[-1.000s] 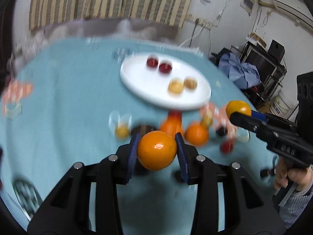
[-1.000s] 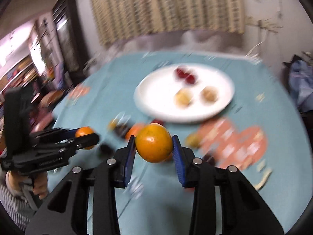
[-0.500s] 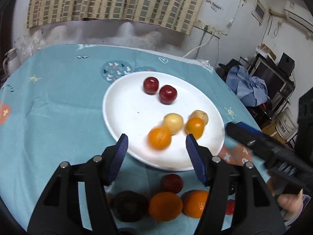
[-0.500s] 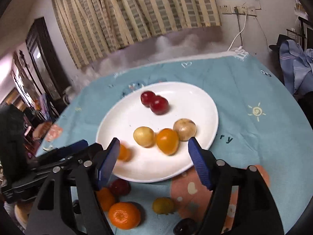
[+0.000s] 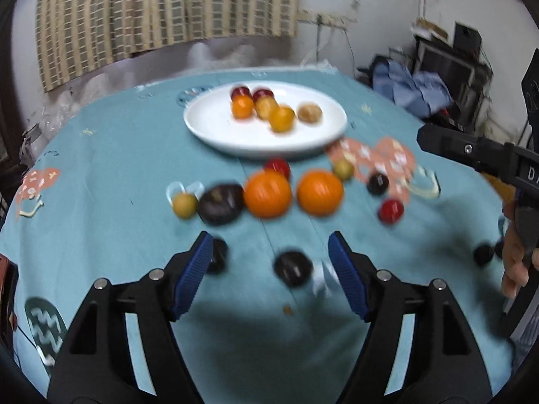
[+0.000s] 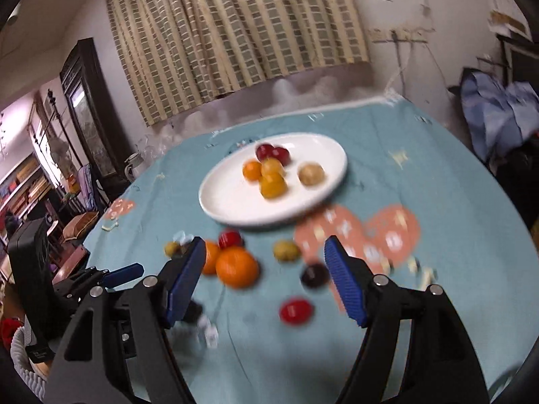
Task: Organize fruits
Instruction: 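Carry both fruits onto the white plate and open both tools, then grasp a dark purple plum with the left tool while the right tool grasps a red cherry tomato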
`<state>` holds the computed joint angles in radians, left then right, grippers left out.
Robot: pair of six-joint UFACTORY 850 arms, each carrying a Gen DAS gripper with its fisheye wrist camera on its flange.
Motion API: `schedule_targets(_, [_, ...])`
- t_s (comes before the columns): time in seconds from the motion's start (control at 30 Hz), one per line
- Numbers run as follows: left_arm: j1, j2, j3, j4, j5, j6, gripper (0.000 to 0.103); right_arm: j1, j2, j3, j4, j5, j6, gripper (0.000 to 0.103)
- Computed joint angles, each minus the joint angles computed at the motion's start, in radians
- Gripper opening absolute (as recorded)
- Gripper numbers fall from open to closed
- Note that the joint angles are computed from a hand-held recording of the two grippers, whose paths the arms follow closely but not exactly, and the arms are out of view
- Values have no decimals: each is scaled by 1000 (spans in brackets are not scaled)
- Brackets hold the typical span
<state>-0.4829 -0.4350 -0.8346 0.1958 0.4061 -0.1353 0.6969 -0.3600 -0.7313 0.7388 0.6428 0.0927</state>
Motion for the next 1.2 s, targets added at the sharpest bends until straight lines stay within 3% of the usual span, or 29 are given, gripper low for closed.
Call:
schedule_targets(0.27, [-10, -47, -37, 14, -41, -18, 72, -10, -22, -8, 37, -37, 9, 73])
schedule_targets(0.33, [-19, -61, -52, 2, -56, -1, 68, -14, -32, -22, 64, -66, -22, 73])
schedule_targets(0.47, [-37, -88, -79, -5, -91, 26, 38, -6, -51, -45, 137, -96, -122, 73])
schedule_targets(0.53, [-41, -96, -90, 15, -109, 12, 33, -5, -63, -57, 143, -117, -150, 73])
schedule_targets(0.67, [-24, -68, -54, 57, -49, -46, 31, 2, -97, -93, 209, -157, -258, 73])
schedule_targets(0.73, [-6, -45, -29, 93, -10, -99, 31, 11, -119, -119, 285, -168, -356, 70])
schedule_targets(0.83, [24, -26, -7, 154, 25, -187, 31, 6, -133, -130, 278, -187, -361, 67])
schedule_targets(0.9, [36, -28, -8, 192, 24, -240, 31, -2, -135, -129, 233, -199, -317, 55])
schedule_targets(1.2, [23, -61, -39, 214, -27, -250, 31, -41, -134, -109, -7, -217, -62, 31])
